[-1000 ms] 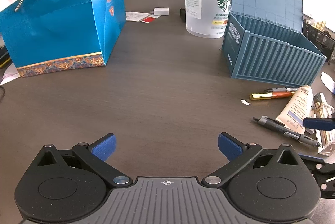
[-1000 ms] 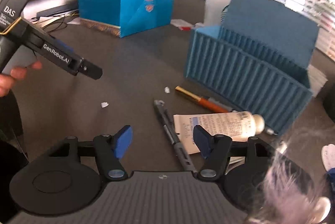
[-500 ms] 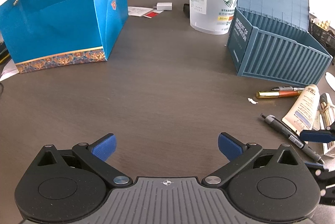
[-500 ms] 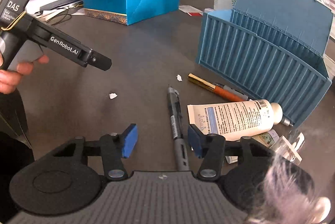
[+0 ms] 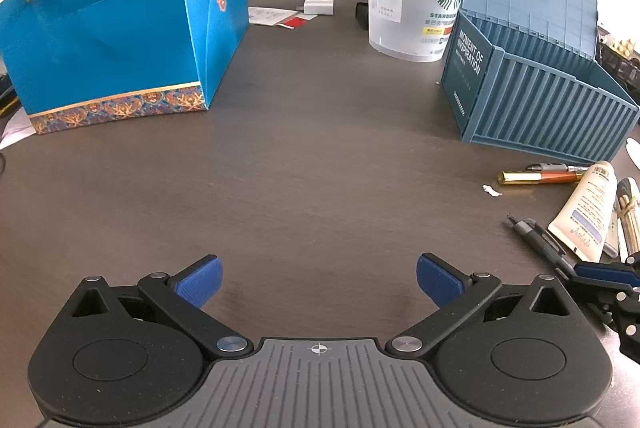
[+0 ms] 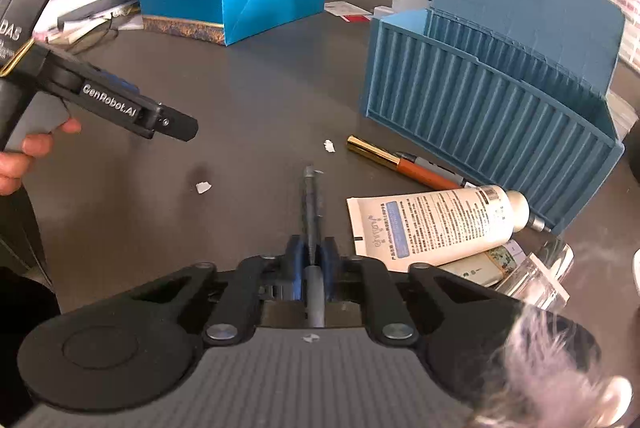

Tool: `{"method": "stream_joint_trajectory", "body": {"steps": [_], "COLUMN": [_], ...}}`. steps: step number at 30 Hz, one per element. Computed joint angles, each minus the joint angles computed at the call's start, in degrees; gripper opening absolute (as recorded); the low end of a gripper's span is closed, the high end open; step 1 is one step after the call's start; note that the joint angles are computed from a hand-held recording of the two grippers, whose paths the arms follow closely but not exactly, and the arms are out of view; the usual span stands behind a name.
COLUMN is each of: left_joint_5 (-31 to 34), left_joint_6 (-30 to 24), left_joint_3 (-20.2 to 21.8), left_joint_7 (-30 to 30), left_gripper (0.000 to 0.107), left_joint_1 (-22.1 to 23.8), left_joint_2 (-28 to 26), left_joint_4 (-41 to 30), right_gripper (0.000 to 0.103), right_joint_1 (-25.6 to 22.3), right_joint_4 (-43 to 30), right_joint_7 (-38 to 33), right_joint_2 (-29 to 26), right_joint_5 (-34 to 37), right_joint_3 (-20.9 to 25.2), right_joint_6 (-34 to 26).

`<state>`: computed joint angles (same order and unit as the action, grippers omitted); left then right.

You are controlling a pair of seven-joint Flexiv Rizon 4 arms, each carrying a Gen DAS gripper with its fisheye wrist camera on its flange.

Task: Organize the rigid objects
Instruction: 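Grasp the black pen with the right gripper, then carry the black pen with the right gripper into the teal box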

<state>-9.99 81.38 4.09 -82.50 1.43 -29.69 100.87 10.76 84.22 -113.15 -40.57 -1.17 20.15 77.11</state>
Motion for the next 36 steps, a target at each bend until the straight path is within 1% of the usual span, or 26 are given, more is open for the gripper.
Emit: {"method": "stream_joint_trajectory", "body": {"steps": [2, 5, 7, 9, 13, 17, 21, 25, 28, 29, 30, 33, 36], "left_joint_5": [-0.1, -0.2, -0.2, -0.1, 0.0, 0.1, 0.3, 1.0, 1.5, 1.6, 1.8, 2.3, 2.7], "left_joint_6": [-0.1, -0.1, -0.1, -0.3, -0.3, -0.6, -0.8, -1.2, -1.3, -1.3, -1.4, -1.8, -1.9], "left_joint_3": [-0.1, -0.3, -0.2, 0.2, 0.2, 0.2, 0.5, 1.5, 1.9, 1.9, 1.9, 2.3, 2.4], "left_joint_7": [0.0, 0.1, 0.1, -0.3, -0.4, -0.4, -0.6, -1.3, -1.9, -1.9, -2.0, -2.4, -2.7], "left_gripper": [0.103, 0.103, 0.103, 0.103, 0.103, 0.103, 0.103, 0.103, 0.103, 0.103, 0.103, 0.103, 0.103], "left_joint_1": [0.1, 0.3, 0.2, 0.0, 0.1, 0.2, 0.0, -0.6, -0.8, -0.8, -0.8, -1.1, -1.2], "left_joint_2": [0.0, 0.0, -0.1, -0.2, -0.4, -0.7, -0.8, -1.4, -1.6, -1.6, -1.7, -1.9, -2.0], "left_joint_4": [0.0, -0.1, -0.2, -0.4, -0.7, -1.1, -1.6, -2.7, -3.1, -3.2, -3.3, -3.8, -4.1], "right_gripper": [0.009, 0.009, 0.009, 0.009, 0.009, 0.009, 0.009, 0.009, 0.009, 0.009, 0.009, 0.009, 0.009], "right_joint_1": [1.6, 2.1, 1.8, 1.2, 1.0, -1.1, -3.2, -3.6, -3.3, -3.7, -4.3, -4.3, -4.7], "right_joint_4": [0.4, 0.7, 1.2, 1.1, 1.2, -1.0, -3.8, -5.3, -6.1, -6.5, -7.2, -9.6, -13.1], "right_joint_7": [1.6, 3.2, 2.8, 2.6, 1.9, -2.6, -6.7, -9.3, -10.0, -10.9, -11.8, -14.3, -17.6], "right_joint_2": [0.4, 0.5, 0.6, 0.7, 1.3, 1.1, 0.7, 0.3, 0.3, 0.2, 0.0, -0.6, -1.2], "right_joint_5": [-1.0, -1.2, -1.6, -1.7, -2.4, -2.7, -0.1, 2.3, 3.3, 3.8, 4.4, 4.7, 5.7], "right_joint_3": [-2.1, -2.8, -2.2, -1.3, -1.3, 1.1, 3.8, 4.4, 3.8, 4.4, 5.1, 4.9, 5.4], "right_joint_6": [0.1, 0.7, 1.5, 0.6, 1.5, 0.2, -1.0, -1.1, -0.9, -1.1, -1.8, -3.3, -6.5]}}
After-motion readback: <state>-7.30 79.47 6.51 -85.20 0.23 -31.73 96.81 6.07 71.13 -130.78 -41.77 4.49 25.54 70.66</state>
